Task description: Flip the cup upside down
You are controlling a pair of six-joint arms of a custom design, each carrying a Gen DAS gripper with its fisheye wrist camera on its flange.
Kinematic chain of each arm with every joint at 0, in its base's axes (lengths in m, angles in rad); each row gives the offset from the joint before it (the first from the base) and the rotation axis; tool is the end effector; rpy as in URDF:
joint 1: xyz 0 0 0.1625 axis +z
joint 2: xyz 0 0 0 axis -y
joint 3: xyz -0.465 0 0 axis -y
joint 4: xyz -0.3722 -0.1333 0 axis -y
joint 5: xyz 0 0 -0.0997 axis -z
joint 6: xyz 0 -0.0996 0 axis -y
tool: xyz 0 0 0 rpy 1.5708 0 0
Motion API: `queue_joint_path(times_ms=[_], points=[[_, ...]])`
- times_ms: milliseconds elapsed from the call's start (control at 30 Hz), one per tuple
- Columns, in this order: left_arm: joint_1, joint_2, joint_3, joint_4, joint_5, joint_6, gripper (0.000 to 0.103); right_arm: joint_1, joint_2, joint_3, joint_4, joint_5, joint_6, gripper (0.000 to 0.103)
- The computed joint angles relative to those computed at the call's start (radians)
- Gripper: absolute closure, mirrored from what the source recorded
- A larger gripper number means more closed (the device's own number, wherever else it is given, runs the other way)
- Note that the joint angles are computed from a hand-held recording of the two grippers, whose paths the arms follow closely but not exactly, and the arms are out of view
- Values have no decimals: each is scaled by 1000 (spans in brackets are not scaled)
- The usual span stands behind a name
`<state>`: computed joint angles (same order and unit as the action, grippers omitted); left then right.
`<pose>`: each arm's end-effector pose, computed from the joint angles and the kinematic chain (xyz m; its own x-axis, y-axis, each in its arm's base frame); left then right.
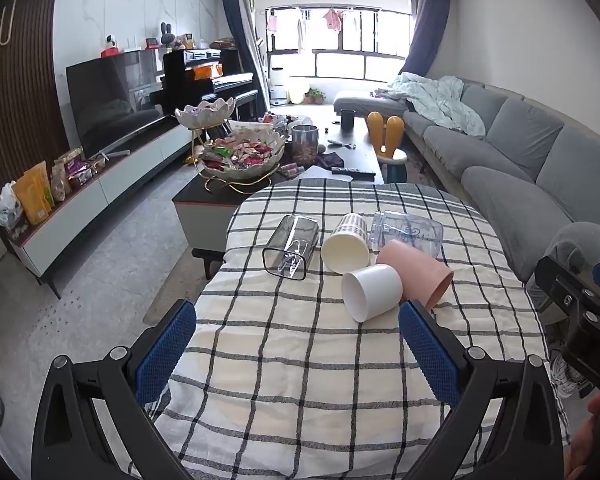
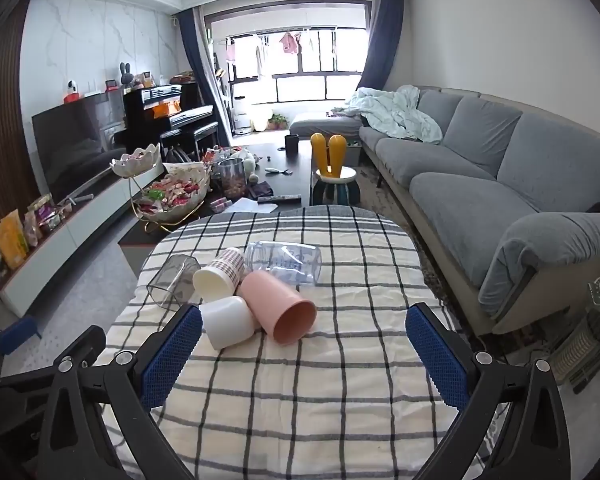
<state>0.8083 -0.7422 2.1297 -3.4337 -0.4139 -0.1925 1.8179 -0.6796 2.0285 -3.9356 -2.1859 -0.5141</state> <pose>-0.1951 -0.5293 0.1209 -0.6870 -0.1478 -0.7114 0.4918 0.6262 -0.6050 0.2118 -0.5296 0.1336 -0.7306 -0.0111 0.6827 -0.5606 0.5804 -0.5906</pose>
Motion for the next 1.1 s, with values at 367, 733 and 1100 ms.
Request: queue_joint_path(times_ms=[367, 733, 1100], points=[[-7, -11, -2, 18, 4, -10, 0, 2, 0, 2, -2, 0, 1, 1], [-11, -13, -1, 16, 6, -9, 0, 3, -2, 3, -2, -1, 2, 1], [-15, -17, 2, 26, 5, -16, 0, 3, -2, 3, -3, 0, 2, 1]])
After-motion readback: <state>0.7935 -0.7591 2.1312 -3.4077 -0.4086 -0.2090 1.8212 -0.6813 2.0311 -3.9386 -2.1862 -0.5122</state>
